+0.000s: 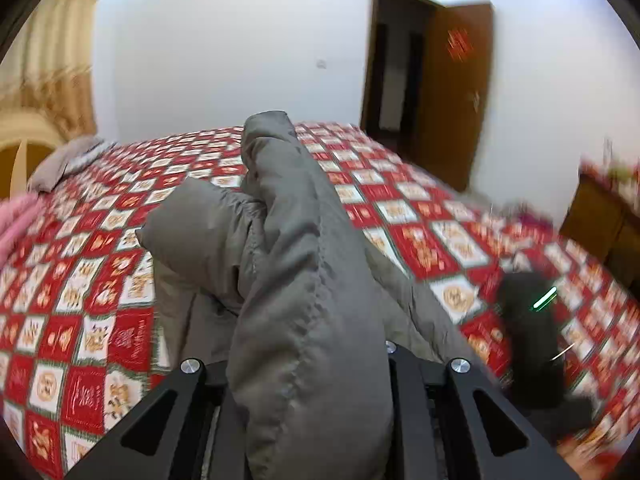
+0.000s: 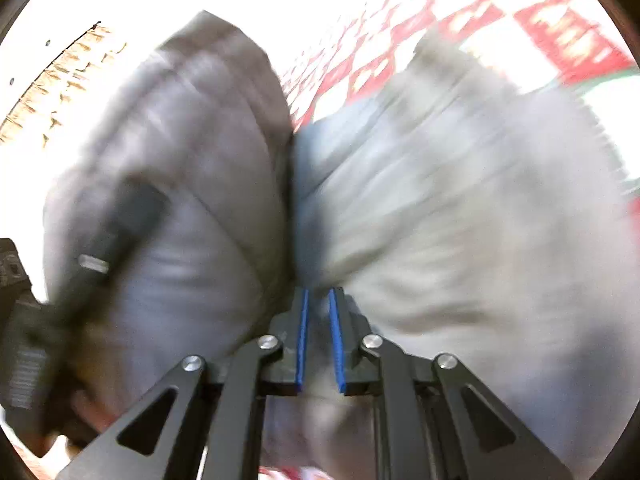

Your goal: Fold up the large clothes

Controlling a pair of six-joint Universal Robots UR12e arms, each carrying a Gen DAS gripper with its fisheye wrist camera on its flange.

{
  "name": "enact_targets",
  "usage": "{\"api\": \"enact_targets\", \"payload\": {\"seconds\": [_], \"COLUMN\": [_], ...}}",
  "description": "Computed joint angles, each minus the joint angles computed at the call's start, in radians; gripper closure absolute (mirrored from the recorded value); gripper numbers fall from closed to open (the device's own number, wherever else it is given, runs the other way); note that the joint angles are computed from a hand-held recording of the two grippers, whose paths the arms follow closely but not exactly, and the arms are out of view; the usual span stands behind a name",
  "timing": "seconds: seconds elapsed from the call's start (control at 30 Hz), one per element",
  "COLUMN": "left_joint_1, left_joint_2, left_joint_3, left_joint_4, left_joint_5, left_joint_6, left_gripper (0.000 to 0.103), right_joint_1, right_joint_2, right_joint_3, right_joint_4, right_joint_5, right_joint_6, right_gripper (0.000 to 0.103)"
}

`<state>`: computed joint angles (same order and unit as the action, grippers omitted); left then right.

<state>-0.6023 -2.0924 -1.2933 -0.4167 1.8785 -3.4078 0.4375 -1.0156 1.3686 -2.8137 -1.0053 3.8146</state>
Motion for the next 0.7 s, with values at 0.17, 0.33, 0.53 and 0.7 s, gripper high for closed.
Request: {"api": "enact_targets", "payload": {"seconds": [0.17,0.33,0.53,0.7], "left_joint_1": [-0.045,-0.077,-0.099,-0.114], "left_joint_2": [-0.080,-0.125,-0.156,-0.178], "left_joint_3": [0.091,0.138,0.160,0.167], "left_joint_4": [-0.100,-0.144,-0.155,-0.148], "left_joint_5": [0.064,0.111,0.146,0.183], "left_joint_6": [0.116,0.207,0.294,0.353], "left_gripper": [0.086,0.086,0.085,0.085], "right_joint_1": [-0.041,-0.061,-0.091,-0.099], "right_joint_2": [-0.098,-0.136,-0.161,-0.153], "right_joint_3": [0.126,0.182,0.242,0.241], "right_joint_4": [-0.015,-0.024,-0.066,-0.065], "right_joint_5": [-0.155,-0.226,-0.210,-0.201], "right_joint_6": [-0.024,-0.006,0.010,0.021], "right_gripper": [0.086,0.086,0.086,0.086]}}
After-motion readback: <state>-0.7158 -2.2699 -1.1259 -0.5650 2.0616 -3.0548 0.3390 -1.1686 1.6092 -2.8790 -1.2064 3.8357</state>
